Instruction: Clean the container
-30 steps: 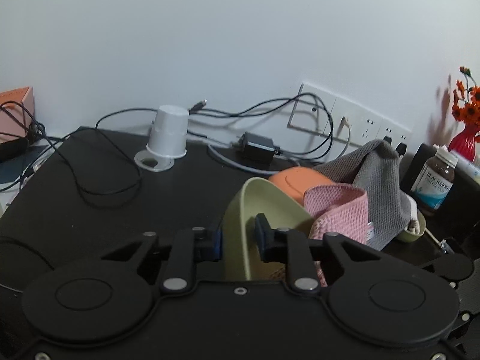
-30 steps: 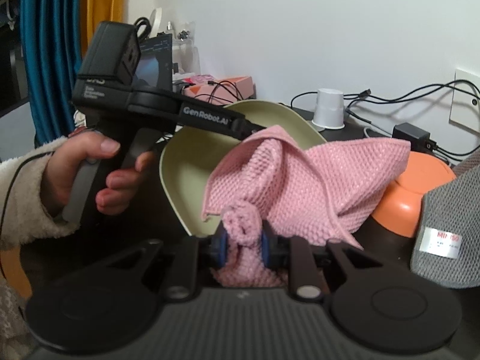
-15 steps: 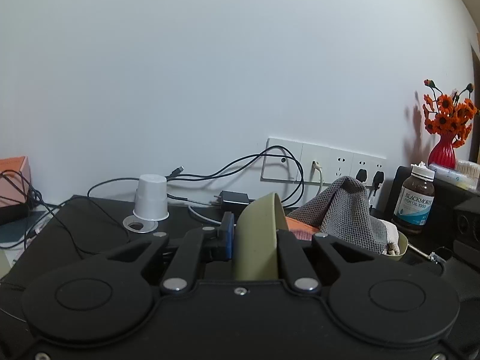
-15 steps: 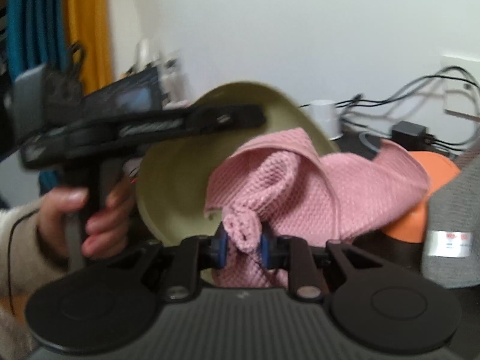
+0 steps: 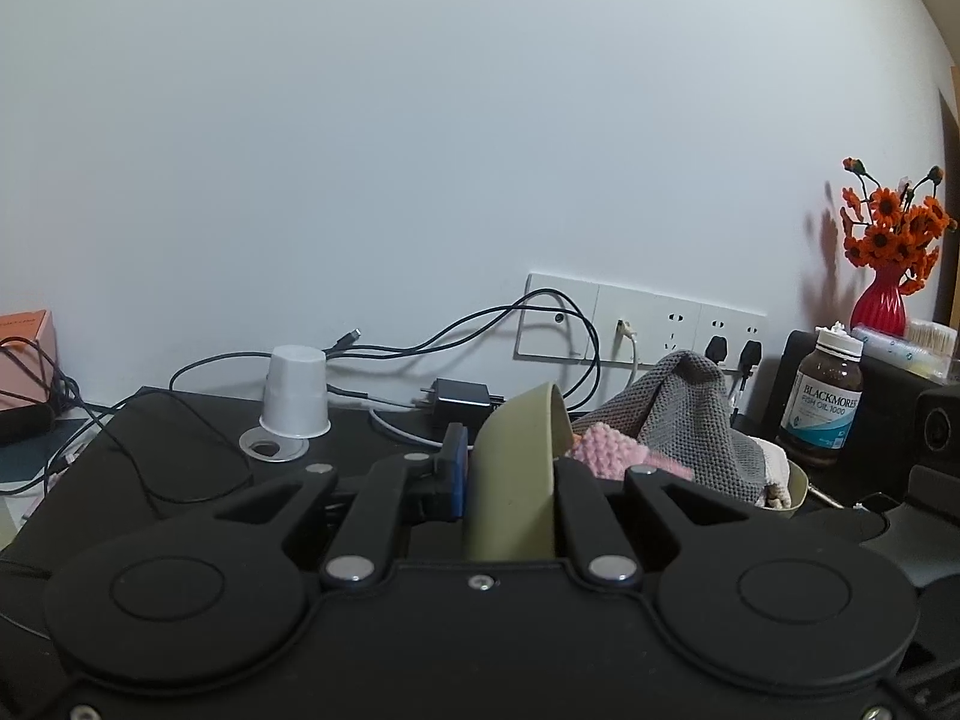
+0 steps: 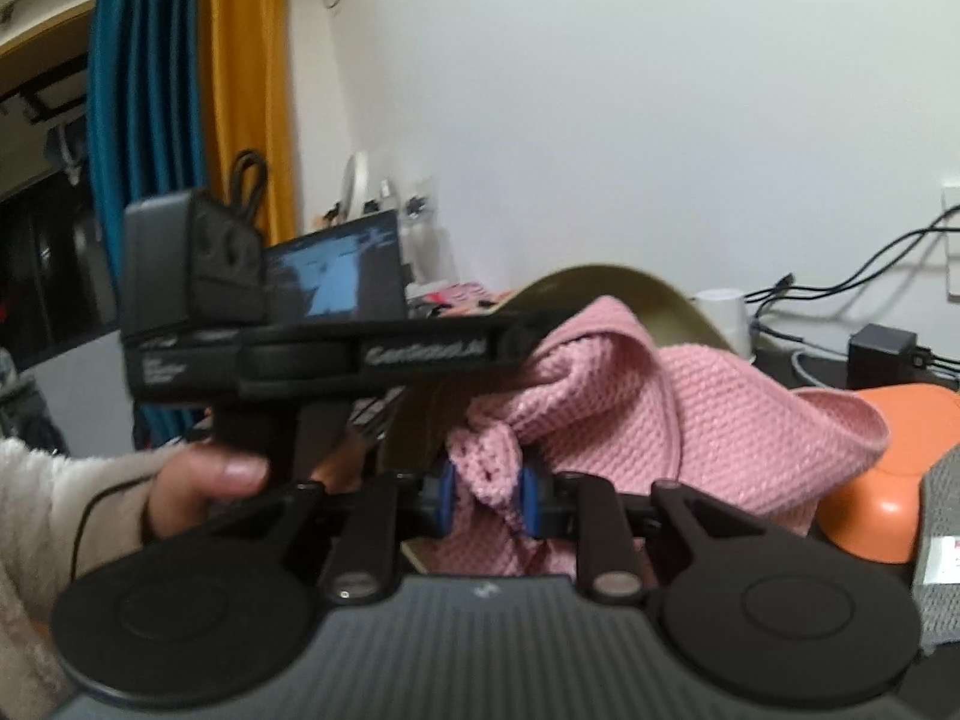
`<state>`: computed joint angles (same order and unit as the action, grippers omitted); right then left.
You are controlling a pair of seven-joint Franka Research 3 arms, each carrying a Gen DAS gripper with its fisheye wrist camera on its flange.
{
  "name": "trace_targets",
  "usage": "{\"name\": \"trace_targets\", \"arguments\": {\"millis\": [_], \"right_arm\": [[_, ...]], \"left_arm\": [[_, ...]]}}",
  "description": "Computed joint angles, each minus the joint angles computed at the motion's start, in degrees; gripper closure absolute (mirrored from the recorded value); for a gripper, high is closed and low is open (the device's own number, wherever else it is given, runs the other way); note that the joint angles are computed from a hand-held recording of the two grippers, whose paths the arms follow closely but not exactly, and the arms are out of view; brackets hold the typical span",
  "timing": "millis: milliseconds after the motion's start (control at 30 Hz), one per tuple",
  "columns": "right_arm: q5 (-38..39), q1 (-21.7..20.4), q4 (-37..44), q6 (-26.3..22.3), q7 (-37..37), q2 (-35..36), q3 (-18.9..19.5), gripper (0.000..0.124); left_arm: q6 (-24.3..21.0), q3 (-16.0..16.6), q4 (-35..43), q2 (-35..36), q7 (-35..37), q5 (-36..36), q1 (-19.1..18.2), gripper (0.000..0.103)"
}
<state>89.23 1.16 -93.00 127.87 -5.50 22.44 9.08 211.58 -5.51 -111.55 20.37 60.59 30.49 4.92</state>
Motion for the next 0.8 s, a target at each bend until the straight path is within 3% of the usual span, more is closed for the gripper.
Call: {"name": "trace_targets", "arguments": {"millis": [200,367,500,633,800], "right_arm": [[2.7,0.5,1.3,6.2,2.6,0.8,0.3,0.104],[3.5,1.7,4.2,12.9,5.4,2.7,0.5,0.104],[-3.0,2.7,6.8,17.3,13.6,5.0,0.1,0.103],[-10.3,2.4,7.7,16.8,18.7,5.8,1.2,0.103],[-15.8,0.4,6.7,9.8,20.8,4.7,2.0,0.103]], "left_arm": [[0.7,1.7,-1.2,-0.3,5.8,-4.3,-2.8,0.093],[0.8,0.9,-1.3,-0.3,6.0,-4.2,-2.0,0.093],[0.3,0.8,-1.2,-0.3,6.1,-4.5,-1.9,0.093],[-0.1,1.1,-1.1,-0.2,6.7,-5.6,-2.2,0.093],[-0.3,1.8,-1.2,-0.2,8.8,-8.5,-3.3,0.093]]}}
